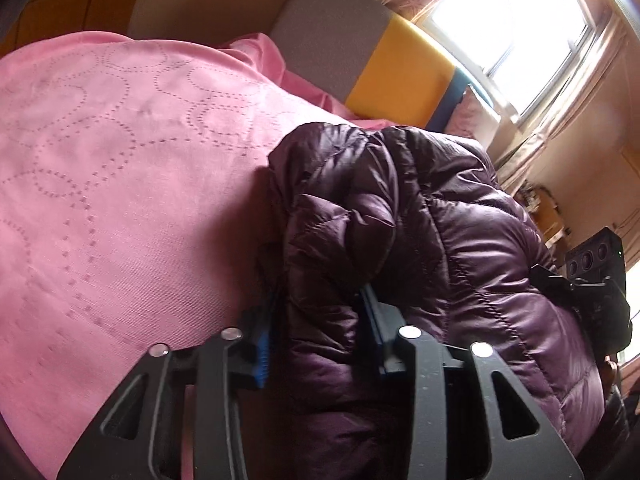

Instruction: Fold large clothes

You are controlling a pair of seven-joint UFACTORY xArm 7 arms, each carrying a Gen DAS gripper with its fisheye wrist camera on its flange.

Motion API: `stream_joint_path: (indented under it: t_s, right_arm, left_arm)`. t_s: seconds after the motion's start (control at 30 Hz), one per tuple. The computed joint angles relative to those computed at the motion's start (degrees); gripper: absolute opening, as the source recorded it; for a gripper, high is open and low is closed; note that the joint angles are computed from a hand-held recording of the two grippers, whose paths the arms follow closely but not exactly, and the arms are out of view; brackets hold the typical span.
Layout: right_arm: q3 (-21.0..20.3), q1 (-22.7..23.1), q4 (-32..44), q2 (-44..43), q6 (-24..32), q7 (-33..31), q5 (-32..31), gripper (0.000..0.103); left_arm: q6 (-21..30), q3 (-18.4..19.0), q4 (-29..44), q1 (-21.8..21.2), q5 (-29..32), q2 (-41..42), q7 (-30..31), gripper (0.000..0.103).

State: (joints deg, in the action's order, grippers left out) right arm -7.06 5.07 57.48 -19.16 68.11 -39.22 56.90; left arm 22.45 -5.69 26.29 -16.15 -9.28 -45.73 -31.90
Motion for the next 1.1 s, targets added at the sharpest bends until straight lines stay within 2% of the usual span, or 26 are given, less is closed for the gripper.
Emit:
stream_joint_path:
  t_s: [0.07,0.2,0.37,0.43,0.53,0.63,0.7,0.77,0.83,0.87,0.93,0.97,1.1]
  right_arm:
    - [-1.46,-1.15,-0.47,-2.2,0.47,-0.93,-0.7,0.057]
    - [-5.95,-4.55,-0.47,-5.56,2.0,-2.43,-2.96,0.057]
    - [-11.39,-9.54,1.93,-5.4,1.14,-3.48,-5.98,0.057]
    - [-13.16,-11.57,2.88,-3.73,0.57,-4.16,-7.01,0.057]
    - [-14.13,-15.38,2.87,-1.08,0.47,-3.66,-10.56,0.057]
    - [-15.32,-19.26,2.86,1.54,3.56,-1.89,-13.02,0.07]
    - [-14.74,-21.48,1.78,-0.34,3.41,-1.56,-14.05,0.077]
    - [-13.17,-23.34,1.91,-3.55,1.56,1.21,-17.72,0.088]
    - [-11.22,-23.77,0.18,-8.83,-2.91,4.69,-19.79,0.088]
    - [-11.27,-22.79,0.17,-10.52,-3.87,5.26,-18.9,0.088]
    - [-8.31,-22.21,0.31,-12.46,-7.47,8.8,-21.59,0.087]
    - [-5.53,-21.76,0.7,-12.22,-10.15,11.31,-23.47,0.083]
    - [0.76,-19.3,5.72,-3.75,-16.79,18.94,-31.09,0.074]
  left_arm:
    - [0.34,-1.91,1.59,0.22,0.88,0.91,-0.77,0.034]
    - [-1.44,-4.06,6.38,-2.63,1.19,6.27,-0.88,0.032]
    - [-4.56,-6.49,19.9,-7.09,1.67,22.61,0.97,0.031]
    - [-4.55,-9.16,28.19,-6.66,4.61,30.96,-0.01,0.031]
    - [-1.06,-11.46,40.91,-7.28,11.46,42.29,-2.64,0.031]
    - [6.63,-10.81,53.43,-10.75,16.93,52.97,-4.04,0.031]
    - [9.02,-9.34,57.44,-13.54,20.01,56.46,-5.33,0.031]
    - [9.69,-7.86,59.04,-16.15,22.8,57.41,-6.06,0.031]
    - [11.07,-6.37,60.07,-18.43,27.07,57.4,-7.79,0.031]
    - [11.0,-6.03,60.05,-18.81,27.88,57.21,-8.09,0.031]
    - [10.06,-5.56,59.07,-18.9,28.48,56.5,-8.92,0.031]
    - [9.67,-5.52,58.83,-18.73,28.26,56.31,-9.06,0.031]
    - [7.11,-5.46,56.42,-18.7,29.84,54.46,-12.23,0.031]
